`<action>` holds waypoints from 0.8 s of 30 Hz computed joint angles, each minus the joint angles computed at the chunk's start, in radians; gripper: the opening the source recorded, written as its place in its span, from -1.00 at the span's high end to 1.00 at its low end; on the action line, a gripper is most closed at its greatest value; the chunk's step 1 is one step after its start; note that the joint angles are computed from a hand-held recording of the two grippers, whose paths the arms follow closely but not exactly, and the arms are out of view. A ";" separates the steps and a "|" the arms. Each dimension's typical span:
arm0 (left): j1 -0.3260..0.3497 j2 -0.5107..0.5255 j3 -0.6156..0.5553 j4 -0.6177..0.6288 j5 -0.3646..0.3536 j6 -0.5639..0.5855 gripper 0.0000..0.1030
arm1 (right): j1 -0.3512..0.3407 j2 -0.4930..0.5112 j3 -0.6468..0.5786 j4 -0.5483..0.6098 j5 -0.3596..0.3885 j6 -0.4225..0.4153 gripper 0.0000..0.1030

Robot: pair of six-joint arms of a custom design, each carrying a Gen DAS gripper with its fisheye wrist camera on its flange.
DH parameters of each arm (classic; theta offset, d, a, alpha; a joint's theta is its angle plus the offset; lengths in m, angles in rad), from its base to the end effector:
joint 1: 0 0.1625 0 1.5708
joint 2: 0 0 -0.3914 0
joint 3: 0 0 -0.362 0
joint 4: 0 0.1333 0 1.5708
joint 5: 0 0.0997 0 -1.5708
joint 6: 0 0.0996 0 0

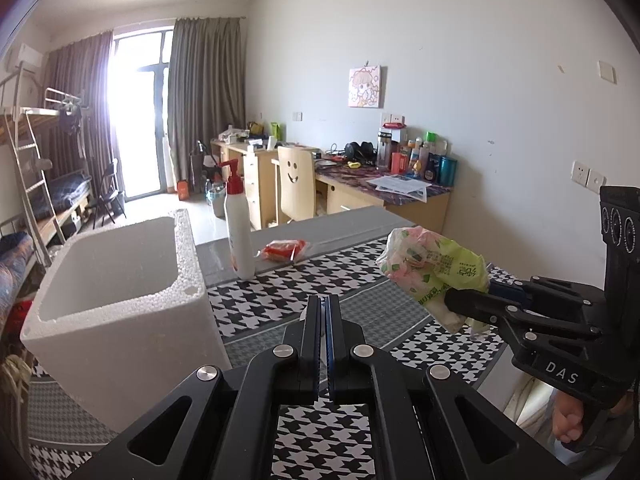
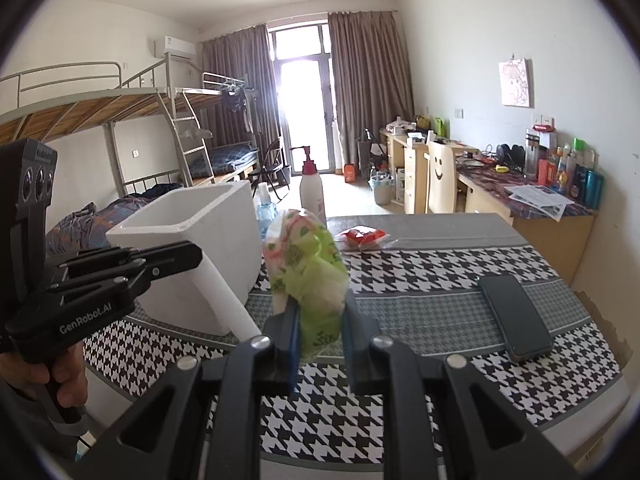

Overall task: Organize soft objects
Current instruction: 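Carry the white roll with the left tool toward the foam box while the right tool holds the packet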

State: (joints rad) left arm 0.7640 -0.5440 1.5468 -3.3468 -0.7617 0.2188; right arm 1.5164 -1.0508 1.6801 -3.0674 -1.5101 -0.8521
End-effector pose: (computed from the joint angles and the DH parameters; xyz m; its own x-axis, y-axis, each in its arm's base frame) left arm -0.3265 -0.5973 0.0804 -0.7102 0.2526 -0.6572 0.6873 0.4510 -0.5694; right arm 0.1050 -0.6341 0.3008 -0.6843 -0.4808 0.5481 -0.7289 0.4314 -0.5316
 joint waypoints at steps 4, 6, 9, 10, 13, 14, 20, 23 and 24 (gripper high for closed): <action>-0.002 -0.001 -0.008 -0.004 0.006 0.009 0.96 | 0.001 0.007 -0.014 0.007 -0.005 0.016 0.59; -0.006 -0.001 -0.006 -0.017 0.011 0.019 0.96 | 0.002 0.006 -0.015 0.006 -0.002 0.021 0.59; -0.011 0.001 -0.013 -0.021 0.014 0.033 0.96 | 0.004 0.004 -0.010 -0.004 0.001 0.022 0.59; -0.012 0.000 -0.015 -0.021 0.013 0.035 0.96 | 0.005 0.004 -0.011 -0.004 0.002 0.022 0.59; -0.015 -0.003 -0.019 -0.023 0.010 0.048 0.96 | 0.010 0.004 -0.012 -0.008 0.004 0.023 0.59; -0.016 -0.003 -0.025 -0.020 0.008 0.052 0.96 | 0.012 0.004 -0.012 -0.011 0.003 0.022 0.59; -0.023 -0.005 -0.038 -0.036 0.008 0.088 0.96 | 0.015 -0.001 -0.009 -0.021 0.008 0.018 0.59; -0.022 -0.008 -0.041 -0.036 -0.002 0.097 0.96 | 0.018 0.000 -0.013 -0.019 0.005 0.021 0.59; -0.022 -0.009 -0.043 -0.039 -0.003 0.100 0.96 | 0.019 0.001 -0.014 -0.021 0.004 0.023 0.59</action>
